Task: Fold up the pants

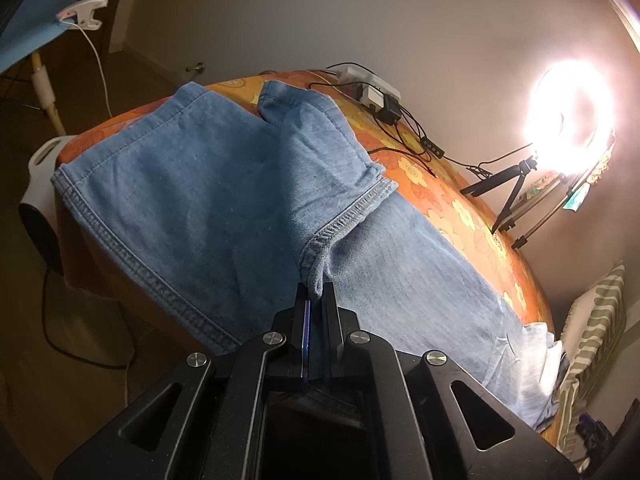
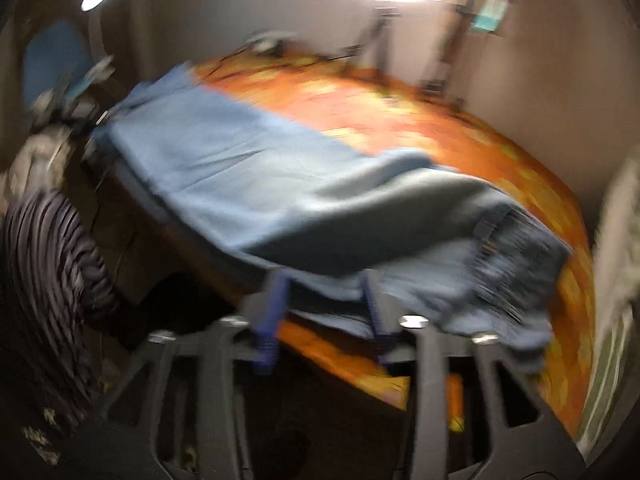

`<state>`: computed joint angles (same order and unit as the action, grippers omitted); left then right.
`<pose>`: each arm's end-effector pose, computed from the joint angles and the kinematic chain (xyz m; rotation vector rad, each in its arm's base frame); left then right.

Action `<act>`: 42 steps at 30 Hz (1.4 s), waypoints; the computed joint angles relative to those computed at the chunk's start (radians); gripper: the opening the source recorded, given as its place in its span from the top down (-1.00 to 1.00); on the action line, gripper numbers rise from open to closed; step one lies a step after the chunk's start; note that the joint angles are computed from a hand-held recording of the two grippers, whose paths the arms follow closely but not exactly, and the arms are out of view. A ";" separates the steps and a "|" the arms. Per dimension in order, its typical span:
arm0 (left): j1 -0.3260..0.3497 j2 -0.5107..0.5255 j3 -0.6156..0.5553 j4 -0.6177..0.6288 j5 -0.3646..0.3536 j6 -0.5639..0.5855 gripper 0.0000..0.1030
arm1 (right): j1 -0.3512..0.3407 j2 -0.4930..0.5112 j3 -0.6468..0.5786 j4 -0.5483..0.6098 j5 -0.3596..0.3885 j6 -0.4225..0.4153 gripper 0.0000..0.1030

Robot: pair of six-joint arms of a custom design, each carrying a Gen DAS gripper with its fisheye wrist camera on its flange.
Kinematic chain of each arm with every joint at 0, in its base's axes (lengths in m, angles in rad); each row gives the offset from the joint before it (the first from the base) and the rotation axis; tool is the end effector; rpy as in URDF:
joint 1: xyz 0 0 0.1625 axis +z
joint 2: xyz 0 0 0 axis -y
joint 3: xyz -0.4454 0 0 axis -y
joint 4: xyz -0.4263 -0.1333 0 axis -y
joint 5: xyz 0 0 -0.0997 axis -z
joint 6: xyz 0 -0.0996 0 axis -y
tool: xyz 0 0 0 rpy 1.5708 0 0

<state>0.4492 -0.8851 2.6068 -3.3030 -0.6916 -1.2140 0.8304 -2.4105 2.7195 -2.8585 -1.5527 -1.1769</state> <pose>-0.1955 -0.3274 0.0233 -0.1256 2.5787 -1.1222 -0.0438 -0.2482 0.3574 0.4986 -2.1979 0.7064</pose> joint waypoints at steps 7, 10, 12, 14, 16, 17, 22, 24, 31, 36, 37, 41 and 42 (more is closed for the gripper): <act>0.000 0.008 0.005 -0.016 -0.001 -0.015 0.94 | -0.336 0.000 -0.170 0.046 0.188 0.351 -0.01; -0.002 0.004 0.008 -0.015 -0.002 -0.024 0.94 | -0.384 0.108 -0.245 0.000 0.165 0.488 -0.01; -0.004 0.000 0.008 -0.004 -0.001 -0.027 0.94 | -0.402 0.158 -0.280 -0.004 0.158 0.536 -0.01; -0.005 -0.004 0.007 0.005 0.001 -0.028 0.94 | -0.426 0.202 -0.326 0.054 0.185 0.602 -0.01; -0.006 -0.008 0.007 0.012 0.000 -0.032 0.94 | -0.463 0.225 -0.360 0.123 0.243 0.649 -0.01; -0.007 -0.010 0.006 0.018 0.001 -0.034 0.94 | -0.466 0.239 -0.373 0.145 0.258 0.670 -0.01; -0.007 -0.011 -0.001 0.041 0.003 -0.042 0.94 | -0.448 0.291 -0.390 0.137 0.231 0.705 -0.01; -0.005 -0.013 -0.003 0.047 0.002 -0.042 0.94 | -0.445 0.301 -0.384 0.125 0.236 0.721 -0.01; -0.004 -0.019 -0.009 0.070 0.005 -0.045 0.94 | -0.377 0.375 -0.407 0.083 0.135 0.776 0.08; -0.003 -0.025 -0.011 0.075 0.005 -0.047 0.94 | -0.369 0.379 -0.398 0.051 0.123 0.766 0.84; -0.002 -0.025 -0.010 0.070 0.005 -0.047 0.94 | -0.376 0.371 -0.394 0.047 0.137 0.764 0.87; -0.006 -0.031 -0.003 0.050 0.009 -0.050 0.94 | -0.394 0.292 -0.362 0.043 0.205 0.716 0.92; -0.009 -0.033 -0.001 0.051 0.012 -0.051 0.94 | -0.397 0.269 -0.355 0.041 0.215 0.703 0.92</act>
